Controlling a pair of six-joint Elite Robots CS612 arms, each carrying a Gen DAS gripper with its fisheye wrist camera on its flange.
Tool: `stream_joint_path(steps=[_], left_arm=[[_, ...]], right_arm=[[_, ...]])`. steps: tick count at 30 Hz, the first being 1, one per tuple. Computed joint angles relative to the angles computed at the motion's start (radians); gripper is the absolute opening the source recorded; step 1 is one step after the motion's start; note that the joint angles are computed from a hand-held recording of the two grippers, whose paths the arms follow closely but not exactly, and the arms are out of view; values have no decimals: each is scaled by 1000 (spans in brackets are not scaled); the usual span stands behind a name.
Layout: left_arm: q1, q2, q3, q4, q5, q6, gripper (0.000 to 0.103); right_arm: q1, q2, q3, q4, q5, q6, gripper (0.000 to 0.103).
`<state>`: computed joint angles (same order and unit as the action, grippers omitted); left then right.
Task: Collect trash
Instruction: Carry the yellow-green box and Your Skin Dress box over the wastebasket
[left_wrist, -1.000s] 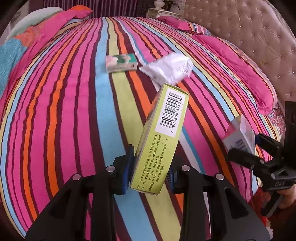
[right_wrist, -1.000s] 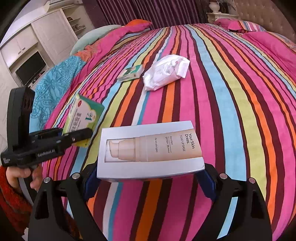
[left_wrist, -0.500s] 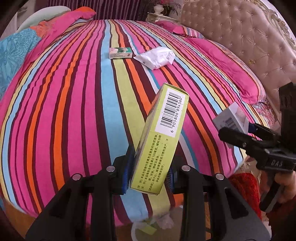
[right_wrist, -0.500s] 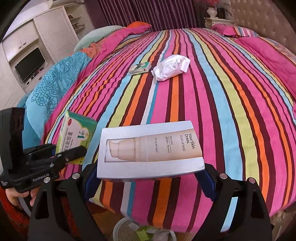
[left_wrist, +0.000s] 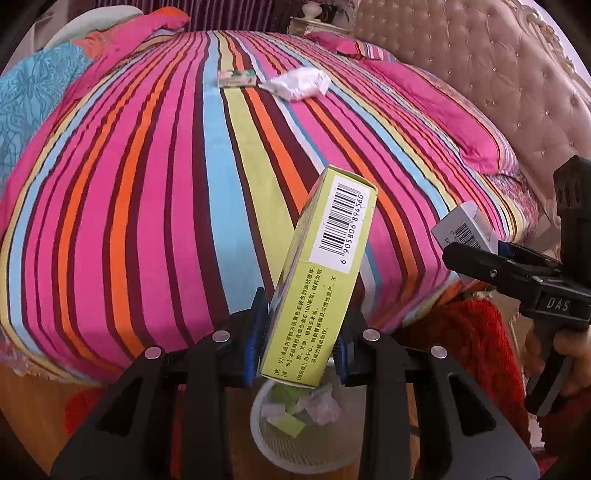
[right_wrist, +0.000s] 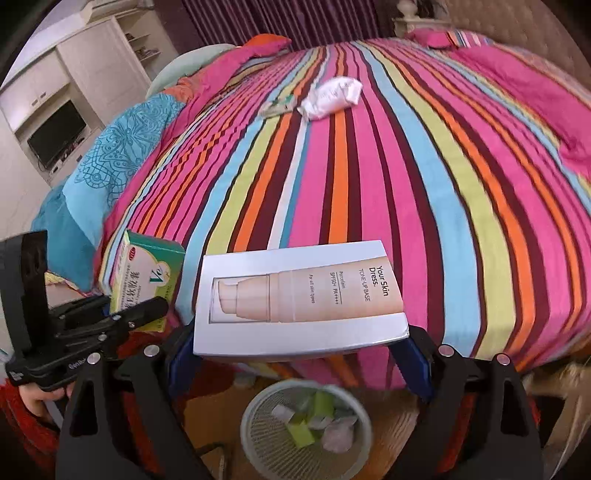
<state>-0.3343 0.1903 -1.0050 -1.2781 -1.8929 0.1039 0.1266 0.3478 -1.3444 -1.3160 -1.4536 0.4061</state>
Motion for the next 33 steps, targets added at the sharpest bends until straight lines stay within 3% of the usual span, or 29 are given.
stream_joint_path(steps=[12, 16, 21, 27, 33], left_arm=[[2, 71, -161, 226, 8, 31, 31], [6, 85, -175, 291, -31, 5, 31], [-4, 92, -185, 352, -15, 40, 31], [-10, 89, -165, 408, 8, 51, 31], [-21, 81, -137, 478, 43, 76, 31]], right_arm=[[21, 49, -98, 154, 75, 76, 84], [22, 59, -95, 214, 136, 106, 84], [18, 68, -85, 269, 226, 142, 84], [13, 72, -78, 318, 255, 165, 84], [0, 89, -79, 365, 333, 204, 84]])
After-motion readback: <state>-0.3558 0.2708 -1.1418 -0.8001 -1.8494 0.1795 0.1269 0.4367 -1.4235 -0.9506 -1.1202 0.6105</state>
